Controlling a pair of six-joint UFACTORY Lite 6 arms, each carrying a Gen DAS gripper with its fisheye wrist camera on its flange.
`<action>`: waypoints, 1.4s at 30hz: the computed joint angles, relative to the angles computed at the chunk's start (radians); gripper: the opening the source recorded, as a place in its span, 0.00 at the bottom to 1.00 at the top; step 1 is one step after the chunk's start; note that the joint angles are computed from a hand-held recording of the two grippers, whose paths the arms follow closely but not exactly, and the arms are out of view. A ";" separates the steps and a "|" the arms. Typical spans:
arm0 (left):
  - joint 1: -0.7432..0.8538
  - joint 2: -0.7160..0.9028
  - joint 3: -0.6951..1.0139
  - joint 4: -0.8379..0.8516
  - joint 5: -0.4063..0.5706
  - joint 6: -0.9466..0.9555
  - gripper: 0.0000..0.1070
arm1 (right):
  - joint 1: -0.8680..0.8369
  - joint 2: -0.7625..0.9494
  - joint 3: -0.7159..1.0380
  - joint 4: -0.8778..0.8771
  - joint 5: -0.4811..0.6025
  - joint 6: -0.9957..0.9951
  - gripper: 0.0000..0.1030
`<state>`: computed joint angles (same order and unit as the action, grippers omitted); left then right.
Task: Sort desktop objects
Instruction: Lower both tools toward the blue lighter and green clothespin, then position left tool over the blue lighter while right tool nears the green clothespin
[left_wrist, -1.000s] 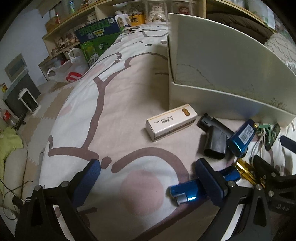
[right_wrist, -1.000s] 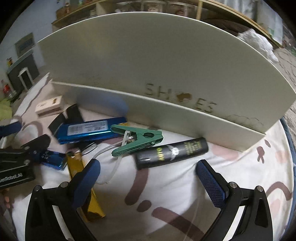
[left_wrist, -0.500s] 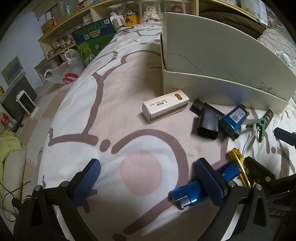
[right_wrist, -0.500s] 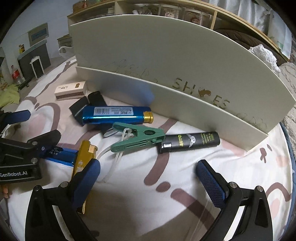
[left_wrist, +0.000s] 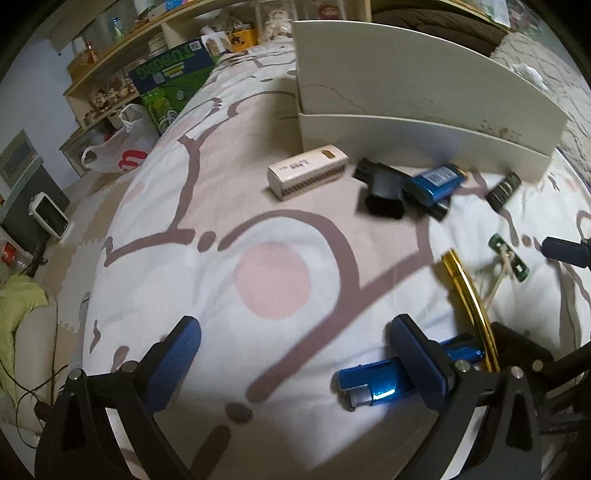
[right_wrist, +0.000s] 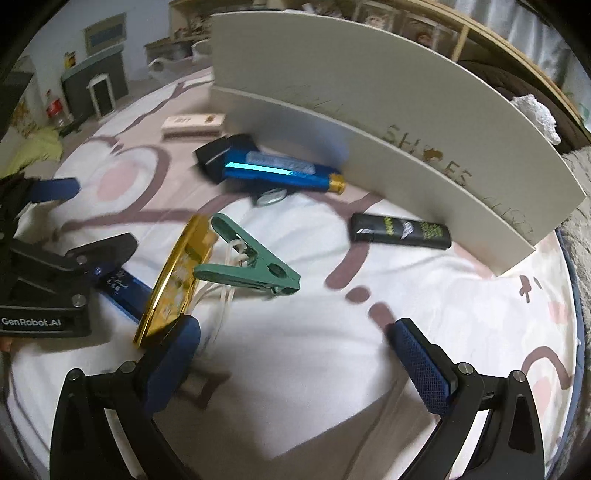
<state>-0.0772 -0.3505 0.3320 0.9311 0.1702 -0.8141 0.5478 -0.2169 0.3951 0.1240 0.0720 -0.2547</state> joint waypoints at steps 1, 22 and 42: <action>-0.002 -0.014 -0.009 -0.051 0.003 0.054 0.96 | 0.009 -0.011 -0.008 -0.012 0.014 0.013 1.00; -0.103 -0.373 -0.158 -0.351 0.213 0.377 0.96 | -0.308 0.010 0.112 0.092 0.378 -0.188 1.00; -0.377 -0.404 -0.156 -0.507 0.331 -0.008 0.96 | -0.500 0.093 0.263 0.142 0.368 -0.231 1.00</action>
